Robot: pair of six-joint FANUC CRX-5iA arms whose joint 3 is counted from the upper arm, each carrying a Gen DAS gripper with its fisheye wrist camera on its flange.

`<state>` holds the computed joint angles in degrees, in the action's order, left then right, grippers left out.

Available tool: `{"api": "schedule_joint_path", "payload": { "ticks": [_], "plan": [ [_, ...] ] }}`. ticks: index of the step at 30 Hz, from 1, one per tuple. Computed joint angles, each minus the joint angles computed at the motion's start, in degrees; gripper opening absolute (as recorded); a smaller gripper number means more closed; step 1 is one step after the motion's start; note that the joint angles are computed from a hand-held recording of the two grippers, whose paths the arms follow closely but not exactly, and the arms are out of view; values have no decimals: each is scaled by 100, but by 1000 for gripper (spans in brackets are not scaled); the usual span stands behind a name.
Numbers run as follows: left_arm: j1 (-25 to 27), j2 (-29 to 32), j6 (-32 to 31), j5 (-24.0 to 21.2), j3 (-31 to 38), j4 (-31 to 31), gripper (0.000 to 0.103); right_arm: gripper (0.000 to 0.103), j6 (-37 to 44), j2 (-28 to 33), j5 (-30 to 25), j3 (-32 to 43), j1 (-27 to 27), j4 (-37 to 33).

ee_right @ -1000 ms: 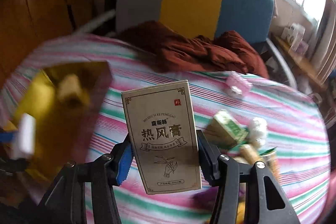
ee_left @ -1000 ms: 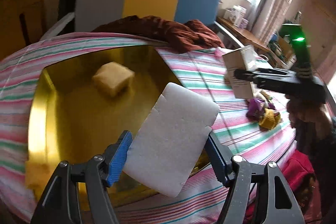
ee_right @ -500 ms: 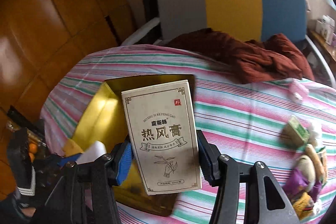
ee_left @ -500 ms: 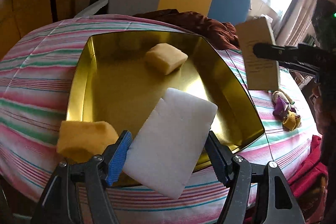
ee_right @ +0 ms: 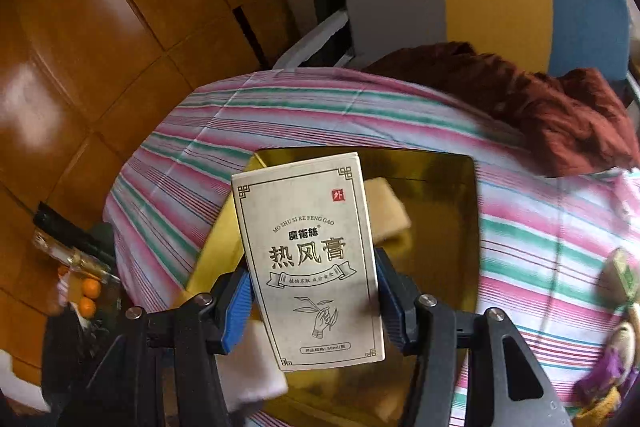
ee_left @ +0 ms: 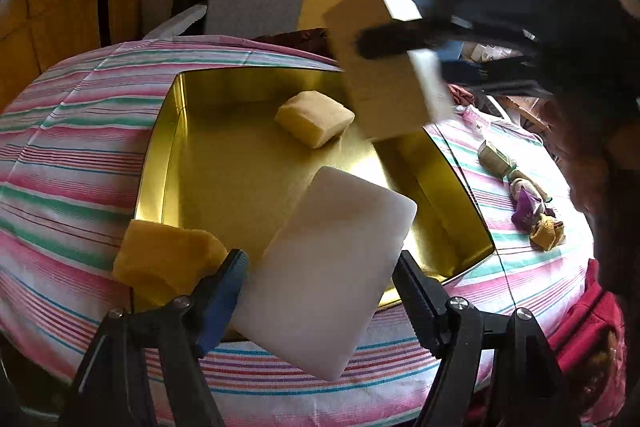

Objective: Organize objects
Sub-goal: 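Carry the foam block and box into the gold tray and release both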

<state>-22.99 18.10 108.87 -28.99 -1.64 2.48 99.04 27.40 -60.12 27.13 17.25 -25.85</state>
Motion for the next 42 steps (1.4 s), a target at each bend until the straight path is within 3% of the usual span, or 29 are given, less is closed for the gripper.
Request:
{"api": "schedule_joint_path", "payload": {
  "ticks": [2, 4, 6, 16, 21, 30, 35, 42],
  "plan": [
    [3, -97, -49, 103, -118, 35, 80, 57, -96, 200, -227, 306, -45, -300],
    [3, -195, -27, 205, -217, 13, 82, 71, -203, 380, -412, 552, -40, -510],
    [25, -260, -139, 305, -326, 130, 85, 77, -238, 419, -446, 589, -15, -593],
    [-39, -345, 609, 279, -197, -537, 87, 77, -219, 80, -160, -1, -100, -570],
    [-209, -427, 1534, -58, 143, -1552, 92, 77, -131, -360, 448, -685, -30, -209],
    [-648, -334, 3219, -1300, 912, -3311, 96, 78, -198, -1051, 1470, -1782, 82, 560],
    [-855, -300, 3578, -1697, 1105, -3811, 98, 78, -352, -1356, 1973, -2387, 217, 1028],
    [-985, -291, 3527, -1713, 1171, -3883, 99, 78, -539, -1671, 2452, -3003, 298, 1472]
  ]
}}
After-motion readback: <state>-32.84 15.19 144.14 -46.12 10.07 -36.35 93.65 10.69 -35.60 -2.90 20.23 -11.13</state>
